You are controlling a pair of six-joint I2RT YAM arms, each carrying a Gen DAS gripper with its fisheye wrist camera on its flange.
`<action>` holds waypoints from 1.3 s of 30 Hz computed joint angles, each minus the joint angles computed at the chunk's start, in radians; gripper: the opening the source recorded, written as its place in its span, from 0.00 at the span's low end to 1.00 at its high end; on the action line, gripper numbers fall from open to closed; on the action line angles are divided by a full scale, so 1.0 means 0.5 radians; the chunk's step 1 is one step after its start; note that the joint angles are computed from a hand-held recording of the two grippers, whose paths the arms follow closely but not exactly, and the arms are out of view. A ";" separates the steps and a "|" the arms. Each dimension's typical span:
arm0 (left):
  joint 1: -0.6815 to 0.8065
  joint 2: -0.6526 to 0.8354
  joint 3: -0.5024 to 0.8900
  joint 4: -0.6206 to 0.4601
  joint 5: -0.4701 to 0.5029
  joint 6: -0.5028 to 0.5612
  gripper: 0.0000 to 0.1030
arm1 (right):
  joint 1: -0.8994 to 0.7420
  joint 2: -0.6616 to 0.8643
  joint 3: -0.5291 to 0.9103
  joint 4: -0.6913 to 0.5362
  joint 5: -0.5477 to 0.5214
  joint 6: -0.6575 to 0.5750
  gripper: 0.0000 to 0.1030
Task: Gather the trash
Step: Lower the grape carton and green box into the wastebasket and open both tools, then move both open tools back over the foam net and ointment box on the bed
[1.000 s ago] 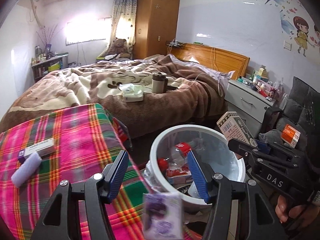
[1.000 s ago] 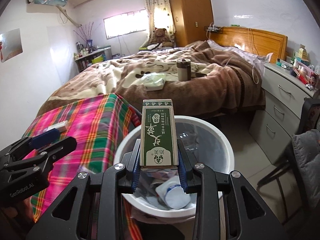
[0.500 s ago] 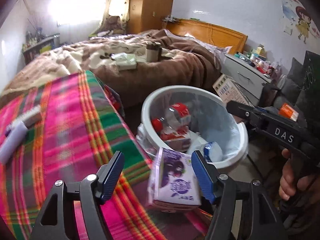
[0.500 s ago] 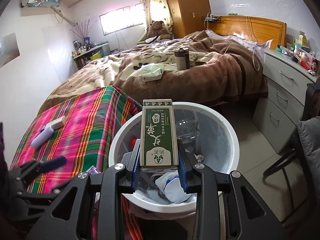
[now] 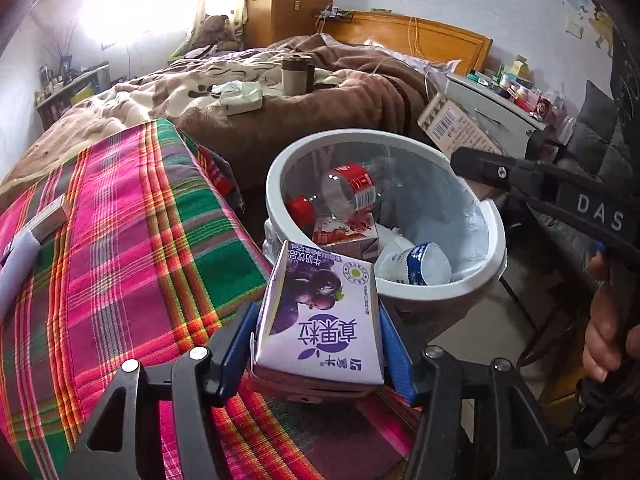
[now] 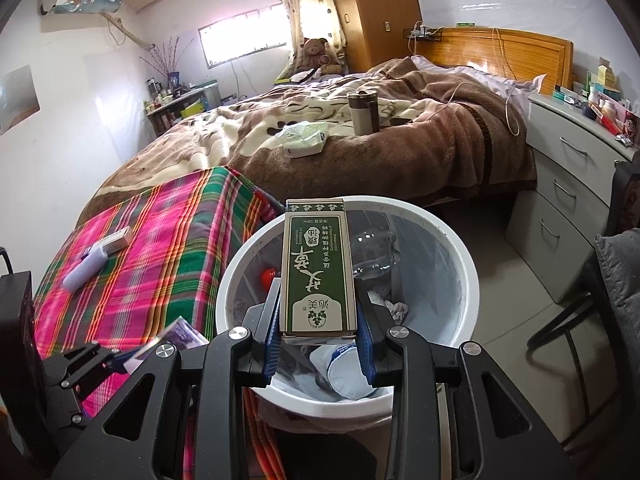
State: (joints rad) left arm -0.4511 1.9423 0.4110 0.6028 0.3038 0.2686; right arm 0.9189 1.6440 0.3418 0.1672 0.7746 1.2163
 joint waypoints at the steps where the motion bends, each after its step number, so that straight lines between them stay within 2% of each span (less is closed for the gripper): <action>1: 0.013 -0.015 -0.006 0.004 0.020 0.000 0.58 | 0.003 0.001 -0.003 0.002 0.001 0.003 0.32; 5: 0.043 -0.107 0.011 -0.036 0.101 -0.043 0.58 | -0.003 -0.002 -0.011 0.007 0.001 0.006 0.32; 11: -0.051 -0.268 0.106 -0.069 0.082 -0.182 0.58 | -0.026 -0.087 -0.066 -0.005 0.029 0.007 0.32; 13: -0.111 -0.285 0.152 -0.071 0.014 -0.214 0.58 | -0.036 -0.122 -0.077 -0.021 0.041 -0.007 0.32; 18: -0.202 -0.228 0.295 -0.138 -0.007 -0.285 0.58 | -0.069 -0.159 -0.099 -0.029 0.061 -0.041 0.32; 25: -0.281 -0.073 0.433 -0.157 -0.016 -0.325 0.58 | -0.245 -0.097 -0.167 0.132 -0.059 -0.173 0.32; 29: -0.266 -0.019 0.473 -0.165 -0.026 -0.372 0.66 | -0.313 -0.058 -0.197 0.217 -0.140 -0.216 0.32; 31: -0.247 -0.028 0.457 -0.147 0.001 -0.362 0.67 | -0.319 -0.056 -0.183 0.161 -0.130 -0.195 0.35; 33: -0.233 -0.049 0.438 -0.144 0.000 -0.342 0.68 | -0.311 -0.068 -0.170 0.108 -0.116 -0.173 0.54; 34: -0.229 -0.059 0.422 -0.131 0.003 -0.340 0.68 | -0.301 -0.084 -0.177 0.107 -0.110 -0.166 0.58; 39: -0.177 -0.123 0.366 -0.130 0.022 -0.326 0.68 | -0.258 -0.133 -0.165 0.047 -0.073 -0.132 0.59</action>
